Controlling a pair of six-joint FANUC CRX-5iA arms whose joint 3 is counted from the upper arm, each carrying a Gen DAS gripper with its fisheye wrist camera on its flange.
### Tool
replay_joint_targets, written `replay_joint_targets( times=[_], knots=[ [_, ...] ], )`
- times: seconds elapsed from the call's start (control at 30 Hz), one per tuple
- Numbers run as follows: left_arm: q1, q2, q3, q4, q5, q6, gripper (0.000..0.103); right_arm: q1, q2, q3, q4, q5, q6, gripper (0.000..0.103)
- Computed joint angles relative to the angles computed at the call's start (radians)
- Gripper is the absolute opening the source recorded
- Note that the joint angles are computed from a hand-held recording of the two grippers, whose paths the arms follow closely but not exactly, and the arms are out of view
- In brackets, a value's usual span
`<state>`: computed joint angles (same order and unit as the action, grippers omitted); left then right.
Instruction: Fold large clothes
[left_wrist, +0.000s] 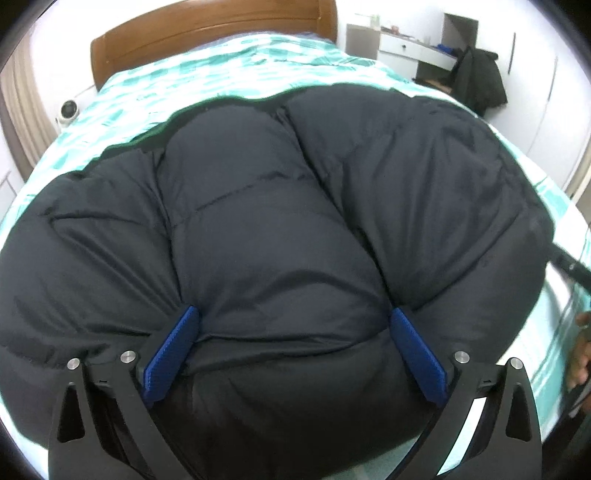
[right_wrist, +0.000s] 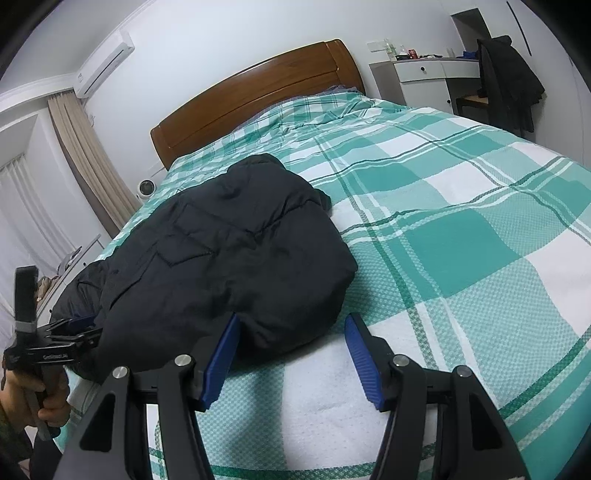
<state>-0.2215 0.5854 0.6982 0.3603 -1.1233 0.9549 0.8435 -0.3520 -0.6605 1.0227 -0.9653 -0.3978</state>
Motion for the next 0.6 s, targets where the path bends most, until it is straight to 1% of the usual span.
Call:
replay_joint_targets(
  times=[0.07,0.13,0.2,0.27,0.3,0.4,0.43,0.5,0.53,0.6],
  knots=[
    [-0.006,-0.01,-0.028,-0.009,0.037,-0.014,0.102,0.001,-0.003,-0.003,-0.003,0.0,-0.002,0.06],
    [-0.007,-0.019,-0.042,-0.01,0.048,-0.008,0.102,-0.001,-0.004,-0.004,-0.005,0.002,-0.002,0.06],
    [-0.004,-0.033,-0.045,-0.012,0.029,0.02,0.101,0.002,-0.004,-0.002,-0.006,-0.003,-0.001,0.06],
    [0.001,-0.072,-0.084,0.002,0.012,0.013,0.1,0.005,-0.006,-0.002,-0.005,-0.007,0.002,0.06],
    [0.001,-0.096,-0.117,-0.004,0.026,-0.006,0.1,0.009,-0.007,-0.002,-0.004,-0.013,0.004,0.06],
    [-0.021,-0.166,-0.24,-0.075,0.132,-0.087,0.102,-0.001,-0.008,-0.005,-0.006,0.002,0.002,0.06],
    [-0.029,-0.173,-0.258,-0.093,0.157,-0.088,0.102,-0.007,-0.006,-0.005,-0.007,0.009,0.002,0.06],
    [-0.042,-0.179,-0.268,-0.122,0.182,-0.066,0.102,-0.008,-0.005,-0.002,-0.008,0.006,0.001,0.06],
    [-0.044,-0.181,-0.265,-0.132,0.177,-0.056,0.102,-0.002,-0.007,-0.001,-0.01,0.0,0.001,0.06],
    [-0.043,-0.182,-0.24,-0.139,0.133,-0.053,0.101,0.009,-0.032,-0.01,-0.01,-0.006,-0.016,0.06]
  ],
)
